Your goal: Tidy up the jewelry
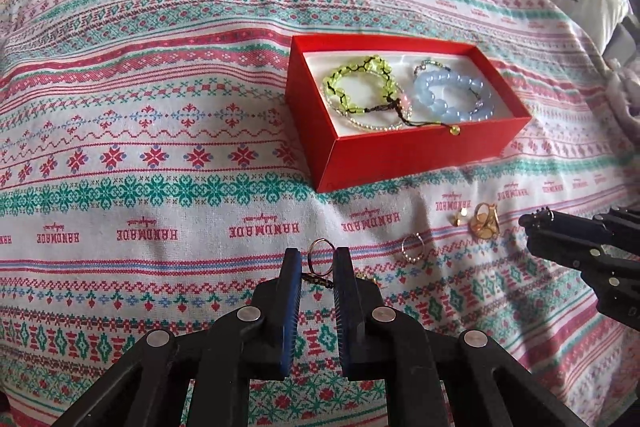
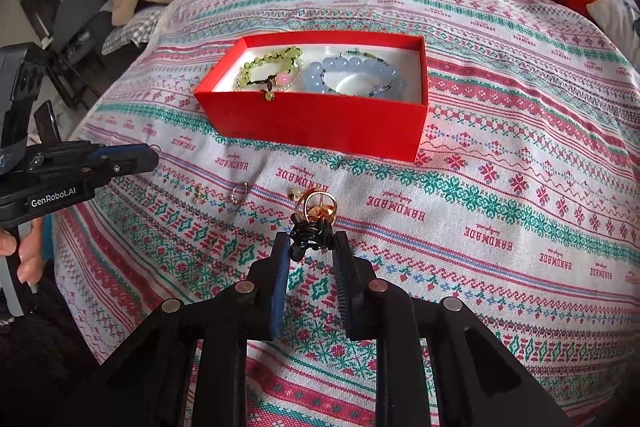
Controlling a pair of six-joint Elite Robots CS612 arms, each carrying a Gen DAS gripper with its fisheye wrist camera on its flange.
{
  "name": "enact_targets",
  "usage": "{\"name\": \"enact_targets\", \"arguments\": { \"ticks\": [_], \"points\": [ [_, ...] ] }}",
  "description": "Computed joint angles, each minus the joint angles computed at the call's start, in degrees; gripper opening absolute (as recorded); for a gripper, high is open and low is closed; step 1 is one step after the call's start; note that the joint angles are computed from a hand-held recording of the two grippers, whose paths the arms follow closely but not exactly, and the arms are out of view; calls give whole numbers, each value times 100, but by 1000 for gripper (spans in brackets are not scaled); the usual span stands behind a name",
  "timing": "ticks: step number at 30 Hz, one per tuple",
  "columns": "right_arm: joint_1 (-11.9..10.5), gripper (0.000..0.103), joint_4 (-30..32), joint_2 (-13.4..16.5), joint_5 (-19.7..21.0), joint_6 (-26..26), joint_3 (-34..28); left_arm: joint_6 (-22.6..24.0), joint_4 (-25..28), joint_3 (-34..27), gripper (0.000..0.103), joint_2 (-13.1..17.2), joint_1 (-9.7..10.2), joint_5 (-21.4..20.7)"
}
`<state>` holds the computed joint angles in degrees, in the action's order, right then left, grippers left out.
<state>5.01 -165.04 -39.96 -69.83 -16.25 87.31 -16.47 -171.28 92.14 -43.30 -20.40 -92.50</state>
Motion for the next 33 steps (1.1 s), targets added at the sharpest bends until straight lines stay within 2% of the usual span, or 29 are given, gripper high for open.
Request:
{"name": "enact_targets", "arguments": {
  "ticks": [12, 19, 33],
  "points": [
    [-55, 23, -220, -77, 259, 789, -251, -189, -298, -315, 11, 24, -104, 84],
    [-35, 23, -10, -38, 295, 1026, -512, -314, -361, -618, 11, 167, -184, 295],
    [-35, 23, 568, 437, 254, 1327, -1287, -570, 104, -1433, 11, 754, -230, 716]
  ]
}}
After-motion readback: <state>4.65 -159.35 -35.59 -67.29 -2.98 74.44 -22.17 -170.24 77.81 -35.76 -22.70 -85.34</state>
